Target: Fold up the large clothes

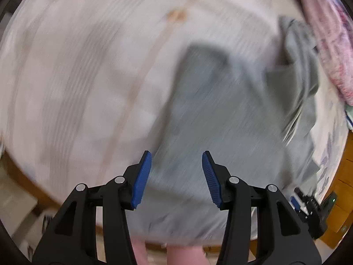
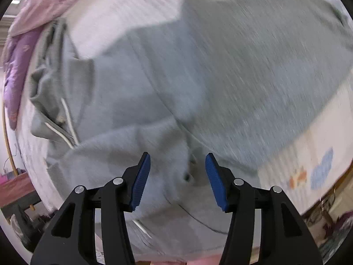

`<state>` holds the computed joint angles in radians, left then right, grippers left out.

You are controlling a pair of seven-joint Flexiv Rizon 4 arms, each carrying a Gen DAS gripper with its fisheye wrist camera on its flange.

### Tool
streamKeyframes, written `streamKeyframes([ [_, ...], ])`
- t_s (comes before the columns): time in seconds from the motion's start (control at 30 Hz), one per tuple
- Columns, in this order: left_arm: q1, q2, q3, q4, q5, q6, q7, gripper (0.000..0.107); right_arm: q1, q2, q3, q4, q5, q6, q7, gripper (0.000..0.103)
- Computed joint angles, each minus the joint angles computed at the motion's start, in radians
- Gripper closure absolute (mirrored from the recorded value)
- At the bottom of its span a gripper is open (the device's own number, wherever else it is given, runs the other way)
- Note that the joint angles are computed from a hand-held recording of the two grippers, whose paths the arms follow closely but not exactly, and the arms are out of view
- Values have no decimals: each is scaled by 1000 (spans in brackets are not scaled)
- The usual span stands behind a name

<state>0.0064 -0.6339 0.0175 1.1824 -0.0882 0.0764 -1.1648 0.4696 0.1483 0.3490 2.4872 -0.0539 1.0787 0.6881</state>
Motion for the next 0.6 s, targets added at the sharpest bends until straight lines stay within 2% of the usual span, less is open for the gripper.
streamKeyframes([
  [0.07,-27,-36,-4,-21,23,45,-10,61,-21,-55,-21,15,-43,102,-12,64],
  [0.13,-77,-120,-14,-95,70,76,1,75,-37,-127,-44,26,-104,211,-14,94],
  [0.17,-115,-155,0,-121,126,119,8,75,-39,-148,-54,17,-108,223,-27,98],
  [0.2,-139,-188,11,-164,154,100,3,75,-40,-157,-61,9,-118,215,-24,103],
  [0.27,-172,-229,25,-245,189,54,3,75,-57,-130,-89,10,-261,166,46,103],
  [0.3,-177,-232,23,-256,193,58,15,75,-63,-113,-88,1,-280,121,40,103],
  [0.37,-174,-219,11,-223,167,112,-7,75,-58,-73,-73,-37,-214,-27,-33,103],
  [0.4,-167,-214,7,-208,152,137,-18,75,-56,-69,-70,-35,-164,-47,-73,103],
  [0.47,-168,-187,19,-164,170,197,-12,75,-43,-87,-60,-37,-49,-60,-125,103],
  [0.5,-179,-179,25,-152,195,222,5,75,-42,-89,-54,-16,-21,-19,-133,103],
  [0.57,-209,-160,32,-127,233,247,22,74,-42,-74,-40,13,-44,32,-96,102],
  [0.6,-223,-148,34,-123,260,259,55,70,-37,-64,-36,12,-30,30,-103,98],
])
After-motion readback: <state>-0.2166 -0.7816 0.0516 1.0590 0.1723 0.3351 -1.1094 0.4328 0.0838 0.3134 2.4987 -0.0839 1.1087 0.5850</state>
